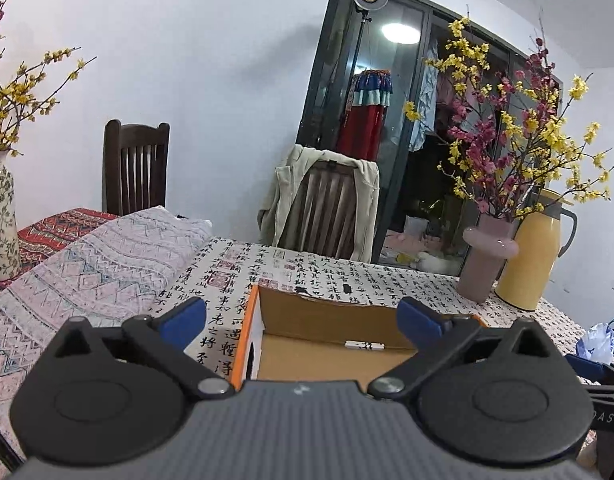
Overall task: Organize snacks
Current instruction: 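Withdraw both open tools from the box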
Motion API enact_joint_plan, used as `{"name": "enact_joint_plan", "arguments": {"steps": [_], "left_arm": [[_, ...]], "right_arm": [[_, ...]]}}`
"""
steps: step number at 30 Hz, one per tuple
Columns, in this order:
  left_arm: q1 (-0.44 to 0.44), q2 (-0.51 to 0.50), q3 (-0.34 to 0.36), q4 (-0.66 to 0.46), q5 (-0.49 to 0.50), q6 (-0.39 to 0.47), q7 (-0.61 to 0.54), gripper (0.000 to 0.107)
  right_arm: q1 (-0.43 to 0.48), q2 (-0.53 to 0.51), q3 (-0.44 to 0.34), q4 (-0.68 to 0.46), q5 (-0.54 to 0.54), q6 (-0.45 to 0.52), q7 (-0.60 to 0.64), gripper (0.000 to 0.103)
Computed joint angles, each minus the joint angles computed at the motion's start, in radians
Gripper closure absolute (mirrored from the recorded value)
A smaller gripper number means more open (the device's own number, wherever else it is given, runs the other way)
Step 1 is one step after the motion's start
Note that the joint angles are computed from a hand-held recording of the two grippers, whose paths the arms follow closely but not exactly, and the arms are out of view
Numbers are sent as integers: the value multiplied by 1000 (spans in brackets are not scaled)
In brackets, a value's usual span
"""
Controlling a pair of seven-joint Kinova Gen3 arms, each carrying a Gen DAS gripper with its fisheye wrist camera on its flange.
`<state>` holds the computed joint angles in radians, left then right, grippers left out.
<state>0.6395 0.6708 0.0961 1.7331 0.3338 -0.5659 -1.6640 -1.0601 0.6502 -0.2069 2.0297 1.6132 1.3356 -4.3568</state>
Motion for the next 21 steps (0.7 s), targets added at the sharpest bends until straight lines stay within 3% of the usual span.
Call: {"name": "enact_joint_plan", "arguments": {"steps": [9,21], "left_arm": [[38,-9,-20,4,45,-7,-48,4],[29,-108,12,167,90,-88,-43,4]], "right_arm": [[-6,6,5,-12,0,14,33,0],[-122,-17,-10,-58,-165,109,84,0]]}}
